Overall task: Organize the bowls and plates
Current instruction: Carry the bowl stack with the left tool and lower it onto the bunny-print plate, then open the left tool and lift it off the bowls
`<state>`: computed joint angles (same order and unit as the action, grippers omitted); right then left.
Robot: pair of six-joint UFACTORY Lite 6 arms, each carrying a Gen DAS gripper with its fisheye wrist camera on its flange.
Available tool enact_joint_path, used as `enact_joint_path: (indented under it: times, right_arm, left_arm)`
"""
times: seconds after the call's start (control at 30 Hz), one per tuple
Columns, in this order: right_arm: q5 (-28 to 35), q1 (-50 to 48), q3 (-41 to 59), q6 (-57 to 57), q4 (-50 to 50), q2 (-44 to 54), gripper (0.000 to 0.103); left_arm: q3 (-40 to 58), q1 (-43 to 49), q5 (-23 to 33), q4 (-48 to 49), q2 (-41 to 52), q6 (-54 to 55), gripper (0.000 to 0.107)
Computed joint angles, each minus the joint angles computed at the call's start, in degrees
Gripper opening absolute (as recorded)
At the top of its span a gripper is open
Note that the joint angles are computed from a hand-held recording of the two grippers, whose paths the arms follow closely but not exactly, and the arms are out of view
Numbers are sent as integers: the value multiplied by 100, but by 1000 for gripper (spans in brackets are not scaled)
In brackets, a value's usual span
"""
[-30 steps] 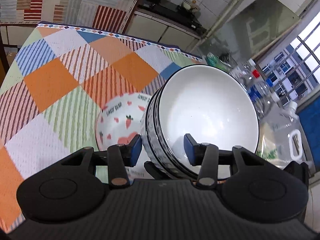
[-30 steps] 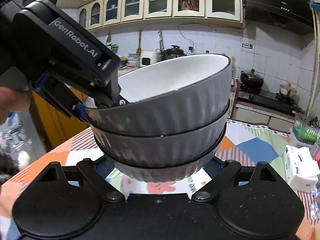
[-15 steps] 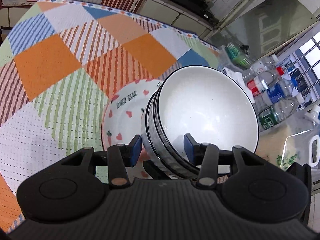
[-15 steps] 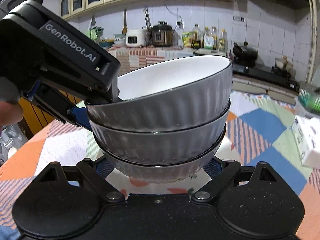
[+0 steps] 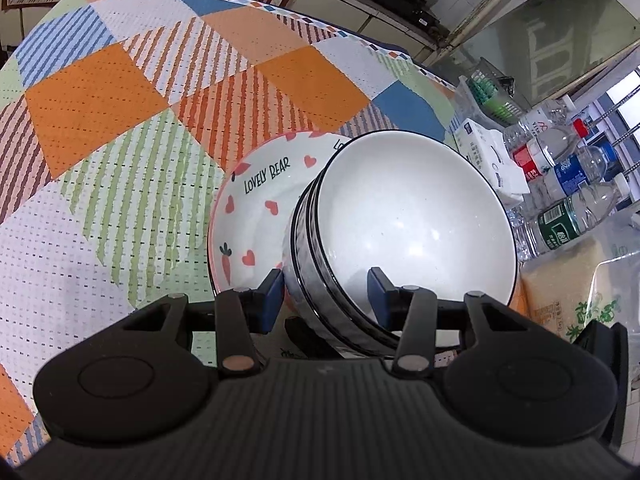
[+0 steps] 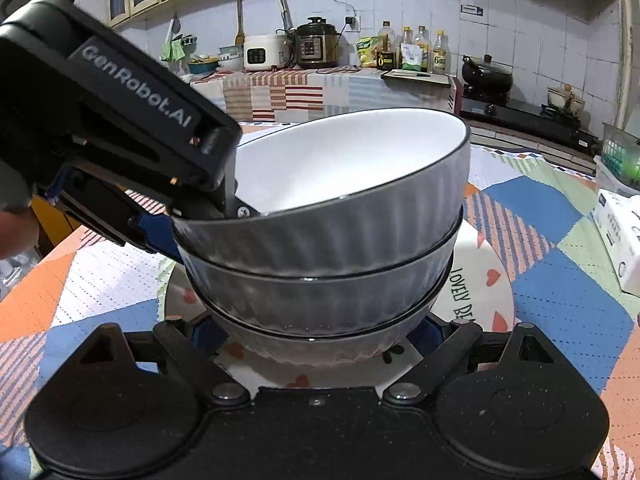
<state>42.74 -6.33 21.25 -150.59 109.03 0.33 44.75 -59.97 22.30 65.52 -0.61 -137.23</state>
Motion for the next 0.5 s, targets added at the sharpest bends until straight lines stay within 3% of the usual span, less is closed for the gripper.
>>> enact_joint_path:
  times: [0.33,0.5]
  right_arm:
    - [-202,221,-93,-133,482,-87,95]
    - [-589,249,-200,324,325,-465,98]
  left_arm:
    - [-157,-250,241,1000,82,-1323,43]
    - [179,-633,970,371,287,-808,46]
